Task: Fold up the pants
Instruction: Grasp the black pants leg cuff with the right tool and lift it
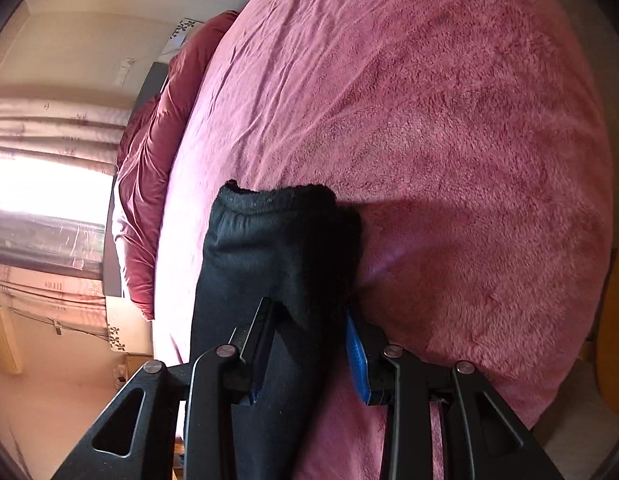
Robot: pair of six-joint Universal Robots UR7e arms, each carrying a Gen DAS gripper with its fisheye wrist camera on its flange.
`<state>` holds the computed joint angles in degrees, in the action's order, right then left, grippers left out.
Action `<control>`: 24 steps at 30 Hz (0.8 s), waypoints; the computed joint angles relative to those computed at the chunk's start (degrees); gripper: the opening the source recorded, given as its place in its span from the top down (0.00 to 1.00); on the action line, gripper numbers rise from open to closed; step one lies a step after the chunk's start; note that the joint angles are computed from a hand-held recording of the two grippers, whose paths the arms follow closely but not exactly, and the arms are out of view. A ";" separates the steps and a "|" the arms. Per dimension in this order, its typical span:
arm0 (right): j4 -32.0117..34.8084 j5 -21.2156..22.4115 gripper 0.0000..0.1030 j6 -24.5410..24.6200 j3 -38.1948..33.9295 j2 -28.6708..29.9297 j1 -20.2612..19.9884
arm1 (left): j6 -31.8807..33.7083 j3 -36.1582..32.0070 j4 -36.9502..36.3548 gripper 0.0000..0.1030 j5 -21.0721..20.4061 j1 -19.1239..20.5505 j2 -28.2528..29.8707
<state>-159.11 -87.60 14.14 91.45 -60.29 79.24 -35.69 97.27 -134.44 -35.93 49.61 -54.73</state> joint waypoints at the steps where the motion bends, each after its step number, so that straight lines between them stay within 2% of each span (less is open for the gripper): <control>1: 0.01 -0.03 0.67 0.16 -0.26 0.19 0.10 | -0.08 0.27 0.01 0.70 0.24 -0.28 -0.16; 4: 0.50 -0.84 0.70 0.08 -0.86 0.41 0.63 | -0.48 0.94 -0.29 0.70 0.23 -0.75 -0.46; 6: 1.02 -2.35 0.79 -0.41 -1.35 0.60 1.35 | -1.10 1.40 0.17 0.70 -0.05 -1.07 -0.88; 9: 1.83 -3.87 0.83 -1.05 -2.22 0.81 2.44 | -1.39 1.88 0.61 0.70 -0.04 -1.41 -1.15; 15: 3.66 -5.88 0.84 -2.97 -4.52 1.20 4.58 | -2.60 2.88 0.22 0.70 0.01 -1.77 -1.79; 24: 4.88 -6.46 0.86 -6.88 -5.62 0.94 7.33 | -3.73 3.87 -0.52 0.70 -0.68 -1.64 -2.71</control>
